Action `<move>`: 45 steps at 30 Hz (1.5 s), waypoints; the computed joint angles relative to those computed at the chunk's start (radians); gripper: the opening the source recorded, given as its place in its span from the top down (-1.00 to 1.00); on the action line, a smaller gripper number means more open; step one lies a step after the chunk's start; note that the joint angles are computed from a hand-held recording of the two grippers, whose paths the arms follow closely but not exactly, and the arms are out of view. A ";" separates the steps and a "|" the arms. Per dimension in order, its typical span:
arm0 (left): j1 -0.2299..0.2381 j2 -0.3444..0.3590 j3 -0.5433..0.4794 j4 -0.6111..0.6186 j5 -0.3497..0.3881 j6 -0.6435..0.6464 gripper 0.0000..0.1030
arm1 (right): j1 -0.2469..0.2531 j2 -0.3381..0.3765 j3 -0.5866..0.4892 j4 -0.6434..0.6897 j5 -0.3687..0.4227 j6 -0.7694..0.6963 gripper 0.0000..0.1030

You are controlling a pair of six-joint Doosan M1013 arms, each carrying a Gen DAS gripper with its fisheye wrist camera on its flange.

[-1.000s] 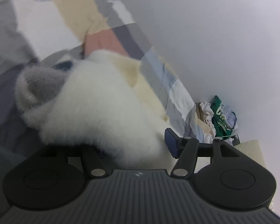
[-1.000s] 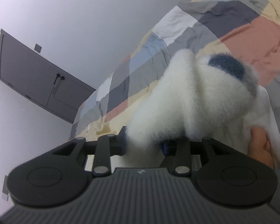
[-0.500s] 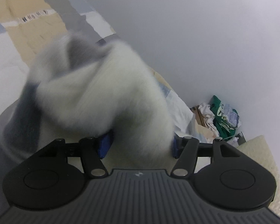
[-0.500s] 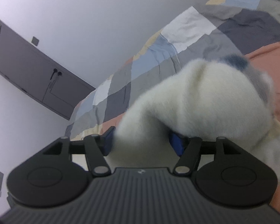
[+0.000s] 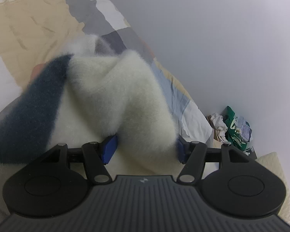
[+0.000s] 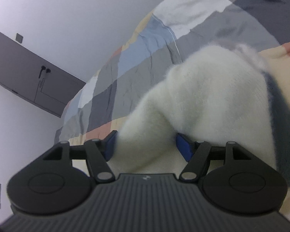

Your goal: Fold large clothes

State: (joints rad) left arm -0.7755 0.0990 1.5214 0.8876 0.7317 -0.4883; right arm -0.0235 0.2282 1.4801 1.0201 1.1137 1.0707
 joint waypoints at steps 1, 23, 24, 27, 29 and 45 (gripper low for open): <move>0.003 -0.002 0.006 0.011 -0.011 -0.006 -0.30 | 0.000 0.005 -0.004 0.000 0.003 0.001 -0.32; -0.156 -0.021 -0.058 0.108 0.451 0.266 -0.56 | -0.086 -0.071 0.022 0.061 -0.019 -0.247 -0.71; -0.156 -0.016 -0.066 0.101 0.494 0.281 -0.56 | -0.089 -0.079 0.029 0.059 -0.051 -0.255 -0.71; -0.146 0.004 -0.096 0.055 0.618 0.327 -0.56 | -0.085 -0.106 0.048 0.009 -0.185 -0.309 -0.71; -0.128 0.003 -0.090 0.020 0.621 0.327 -0.56 | -0.076 -0.119 0.059 -0.039 -0.268 -0.357 -0.71; -0.031 0.006 -0.048 -0.042 0.506 0.248 -0.53 | -0.004 0.030 -0.064 -0.263 -0.189 -0.185 -0.58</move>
State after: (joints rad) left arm -0.8068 0.1051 1.4736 0.8454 1.2379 -0.2401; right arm -0.0270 0.2582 1.4160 0.7571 0.9247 0.8862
